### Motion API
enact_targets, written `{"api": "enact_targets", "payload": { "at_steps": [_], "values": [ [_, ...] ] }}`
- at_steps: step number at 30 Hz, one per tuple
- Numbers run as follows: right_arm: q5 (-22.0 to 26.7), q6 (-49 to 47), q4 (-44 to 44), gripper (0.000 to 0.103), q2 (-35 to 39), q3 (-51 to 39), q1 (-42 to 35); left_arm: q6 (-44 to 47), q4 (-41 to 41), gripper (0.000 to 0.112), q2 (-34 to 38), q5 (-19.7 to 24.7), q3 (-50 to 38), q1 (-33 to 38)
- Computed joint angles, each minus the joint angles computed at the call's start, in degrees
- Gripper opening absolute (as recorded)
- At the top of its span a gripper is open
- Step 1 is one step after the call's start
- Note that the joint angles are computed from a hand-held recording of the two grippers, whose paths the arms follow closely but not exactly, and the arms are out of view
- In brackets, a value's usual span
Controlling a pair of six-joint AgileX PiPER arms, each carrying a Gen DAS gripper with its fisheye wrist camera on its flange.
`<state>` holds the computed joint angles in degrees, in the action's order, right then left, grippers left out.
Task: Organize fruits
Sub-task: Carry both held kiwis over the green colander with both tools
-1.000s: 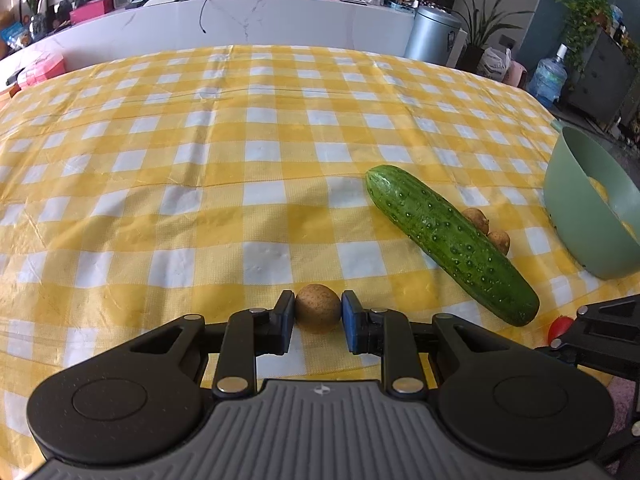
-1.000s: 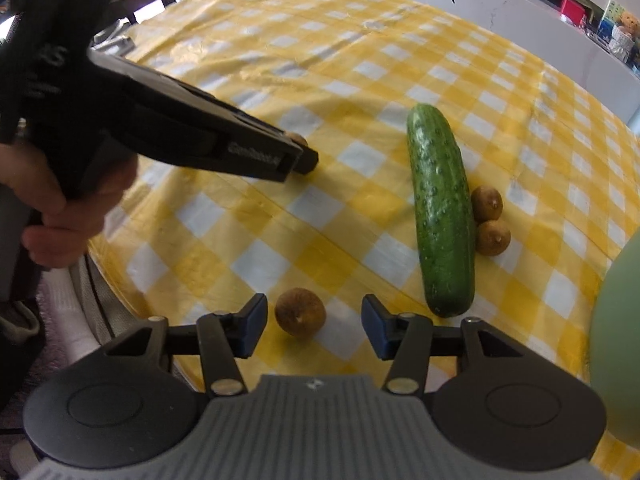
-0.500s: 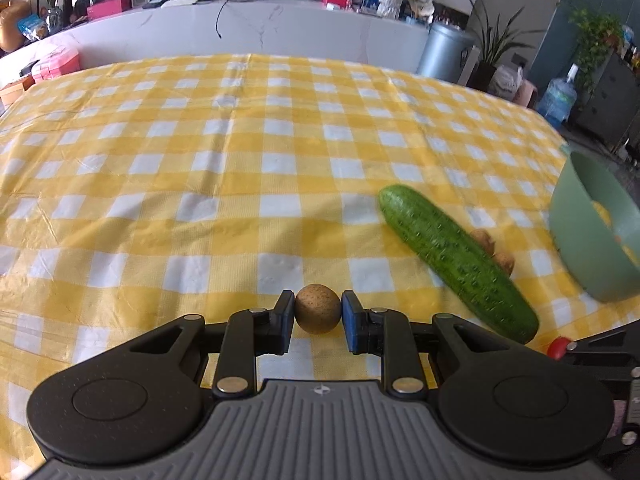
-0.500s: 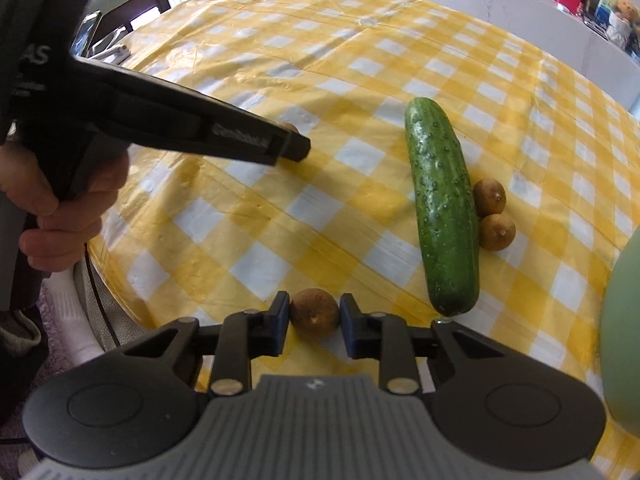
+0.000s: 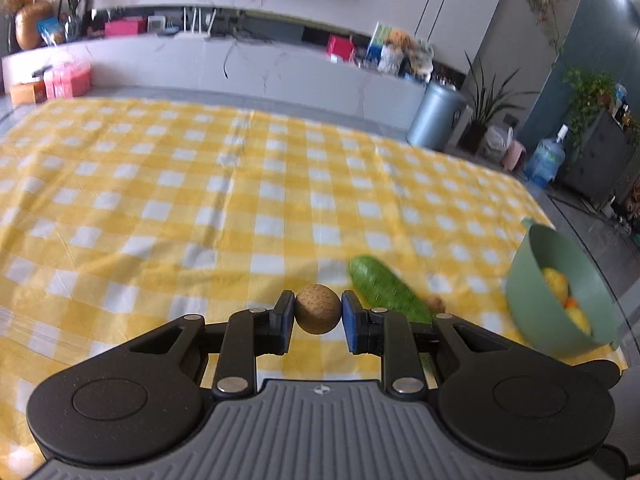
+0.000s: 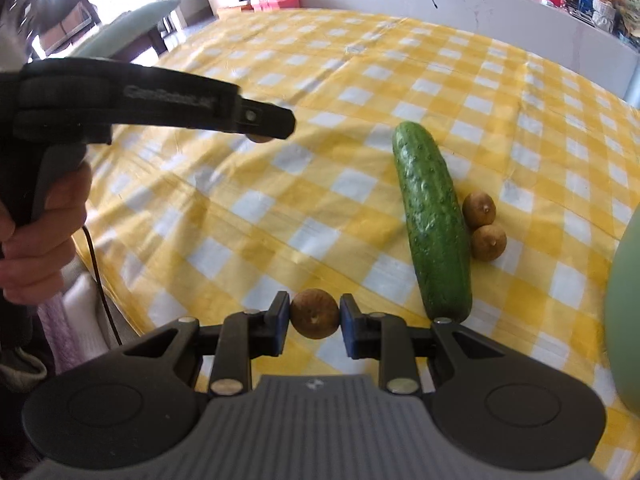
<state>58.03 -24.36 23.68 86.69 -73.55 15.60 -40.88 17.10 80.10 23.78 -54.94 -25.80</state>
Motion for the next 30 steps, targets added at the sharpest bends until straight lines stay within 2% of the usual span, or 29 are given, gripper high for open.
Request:
{"api": "enact_targets", "payload": {
  "at_steps": [2,5,10,14,19,25,30],
  "values": [
    [-0.35,-0.20,1.71,0.023,-0.74,-0.02,-1.27,-4.37,3.70,0.028,-1.03,1.28,-0.60,-1.42],
    [-0.64,0.41,3.97,0.023,-2.47,-0.20,-4.10,-6.73,3.61,0.028,-1.72,3.55,-2.26,-2.64],
    [-1.24,-2.33,11.06,0.023,-8.38,1.09,-14.69,-3.06,-0.81,0.028,-1.55,3.82,-5.50,-5.25],
    [-3.13,-1.98,16.09,0.023,-11.36,2.61,-25.61,0.30,-4.70,0.028,1.72,3.64,-10.01,-7.43],
    [-7.23,-0.02,24.85,0.023,-9.92,4.43,-36.49,-0.46,-2.63,0.028,8.80,5.92,-17.79,-11.45],
    [-13.45,4.84,22.12,0.023,-2.90,2.15,-35.05,5.10,-8.11,0.028,17.40,5.91,-26.35,-12.53],
    [-14.18,4.26,23.45,0.023,2.90,-0.78,-34.19,16.15,-21.34,0.028,24.19,5.56,-33.46,-10.35]
  ]
}}
